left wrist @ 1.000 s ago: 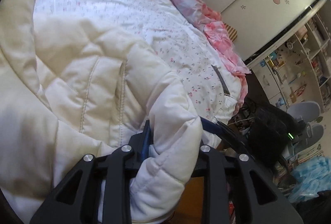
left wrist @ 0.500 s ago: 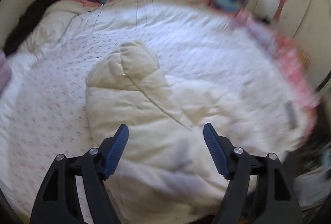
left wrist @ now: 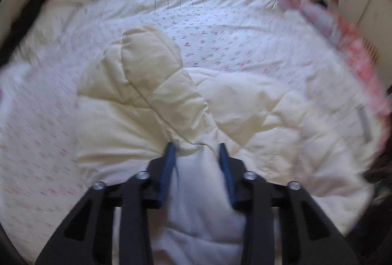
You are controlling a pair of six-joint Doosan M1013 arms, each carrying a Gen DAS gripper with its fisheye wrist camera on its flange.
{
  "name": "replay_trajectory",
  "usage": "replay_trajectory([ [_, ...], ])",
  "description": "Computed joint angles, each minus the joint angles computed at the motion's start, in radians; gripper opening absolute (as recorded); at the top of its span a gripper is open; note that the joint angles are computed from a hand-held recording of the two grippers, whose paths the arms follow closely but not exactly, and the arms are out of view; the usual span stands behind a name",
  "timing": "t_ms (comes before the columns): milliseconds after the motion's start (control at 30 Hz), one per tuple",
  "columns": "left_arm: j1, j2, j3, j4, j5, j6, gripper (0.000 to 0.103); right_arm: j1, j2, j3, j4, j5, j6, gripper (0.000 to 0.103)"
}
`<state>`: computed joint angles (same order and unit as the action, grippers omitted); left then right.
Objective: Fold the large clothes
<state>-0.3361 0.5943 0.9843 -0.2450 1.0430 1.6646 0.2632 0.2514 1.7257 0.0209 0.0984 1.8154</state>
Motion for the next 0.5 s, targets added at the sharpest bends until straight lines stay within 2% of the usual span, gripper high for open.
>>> replay_trajectory([
  [33, 0.018, 0.002, -0.005, -0.093, 0.021, 0.022, 0.012, 0.001, 0.013, -0.014, 0.06, 0.023, -0.055, 0.097],
  [67, 0.024, 0.001, -0.006, -0.146, 0.039, 0.024, 0.011, 0.001, 0.03, -0.035, 0.082, 0.078, -0.082, 0.097],
  [100, 0.026, -0.003, -0.002, -0.172, 0.044, 0.033, 0.007, 0.002, 0.059, -0.075, 0.109, 0.181, -0.126, 0.097],
  [133, 0.025, -0.003, -0.003, -0.176, 0.053, 0.04, 0.006, 0.003, 0.075, -0.092, 0.118, 0.232, -0.147, 0.097],
  [200, 0.006, -0.002, -0.017, -0.084, 0.063, 0.037, 0.006, 0.008, 0.089, -0.097, 0.115, 0.253, -0.165, 0.097],
  [267, -0.018, -0.005, -0.028, 0.046, 0.044, -0.014, 0.006, 0.014, 0.088, -0.077, 0.117, 0.216, -0.162, 0.097],
  [300, -0.036, 0.001, -0.049, 0.144, 0.055, -0.063, 0.016, 0.012, 0.089, -0.073, 0.149, 0.208, -0.178, 0.097],
  [333, -0.053, 0.018, -0.087, 0.237, 0.084, -0.1, 0.054, 0.007, 0.089, -0.069, 0.185, 0.206, -0.202, 0.097],
  [400, -0.075, 0.019, -0.094, 0.343, 0.029, -0.141, 0.093, 0.004, 0.094, -0.067, 0.245, 0.2, -0.245, 0.097],
  [467, -0.083, 0.053, -0.157, 0.374, 0.078, -0.126, 0.094, 0.008, 0.096, -0.066, 0.257, 0.191, -0.26, 0.097],
  [500, -0.089, 0.089, -0.221, 0.396, 0.148, -0.113, 0.094, 0.009, 0.097, -0.066, 0.264, 0.189, -0.27, 0.097],
])
